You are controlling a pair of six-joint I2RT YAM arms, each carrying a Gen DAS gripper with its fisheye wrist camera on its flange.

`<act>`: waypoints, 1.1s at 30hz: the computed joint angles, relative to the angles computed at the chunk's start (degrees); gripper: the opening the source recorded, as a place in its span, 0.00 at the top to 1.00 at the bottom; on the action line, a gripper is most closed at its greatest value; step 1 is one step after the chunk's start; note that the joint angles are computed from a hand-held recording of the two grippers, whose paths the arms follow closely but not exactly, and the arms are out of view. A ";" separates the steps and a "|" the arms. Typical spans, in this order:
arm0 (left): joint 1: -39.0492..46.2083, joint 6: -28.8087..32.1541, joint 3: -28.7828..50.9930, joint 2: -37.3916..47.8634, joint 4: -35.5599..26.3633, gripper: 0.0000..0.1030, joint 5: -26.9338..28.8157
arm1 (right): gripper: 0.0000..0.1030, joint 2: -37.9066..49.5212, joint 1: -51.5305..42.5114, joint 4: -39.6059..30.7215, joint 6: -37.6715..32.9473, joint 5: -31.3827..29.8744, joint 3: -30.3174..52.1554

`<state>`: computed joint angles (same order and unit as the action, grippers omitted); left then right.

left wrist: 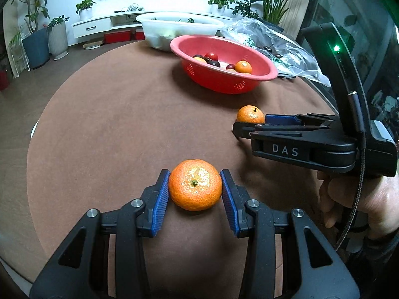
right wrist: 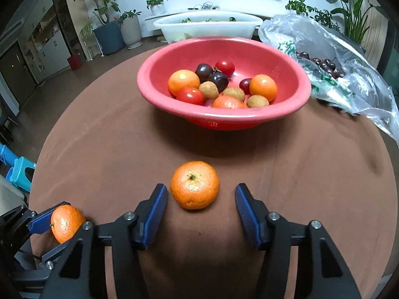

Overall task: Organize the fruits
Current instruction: 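Grasp the other mandarin with the right tool while the left holds its mandarin, then carry both mandarins with both tools over the red bowl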

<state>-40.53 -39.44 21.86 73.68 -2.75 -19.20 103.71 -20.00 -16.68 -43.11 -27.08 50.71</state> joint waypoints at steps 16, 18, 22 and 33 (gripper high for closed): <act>-0.02 0.33 0.91 1.08 -0.25 0.63 -0.28 | 0.61 -3.09 -0.95 -2.01 -2.24 -2.17 -1.62; -0.06 0.55 1.29 1.11 -0.53 0.63 -0.45 | 0.61 -3.92 -1.50 -2.84 -2.77 -3.00 -1.64; 0.25 1.46 2.55 1.06 -1.43 0.63 -0.82 | 0.61 -5.55 -2.80 -4.77 -4.16 -4.50 -1.37; 6.02 9.42 9.72 -0.41 -6.23 0.63 -0.36 | 0.61 -5.80 -7.78 -10.69 -6.59 -7.45 4.81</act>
<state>-34.51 -30.02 31.58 73.27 -8.98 -19.56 97.91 -27.78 -27.37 -49.70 -34.53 55.52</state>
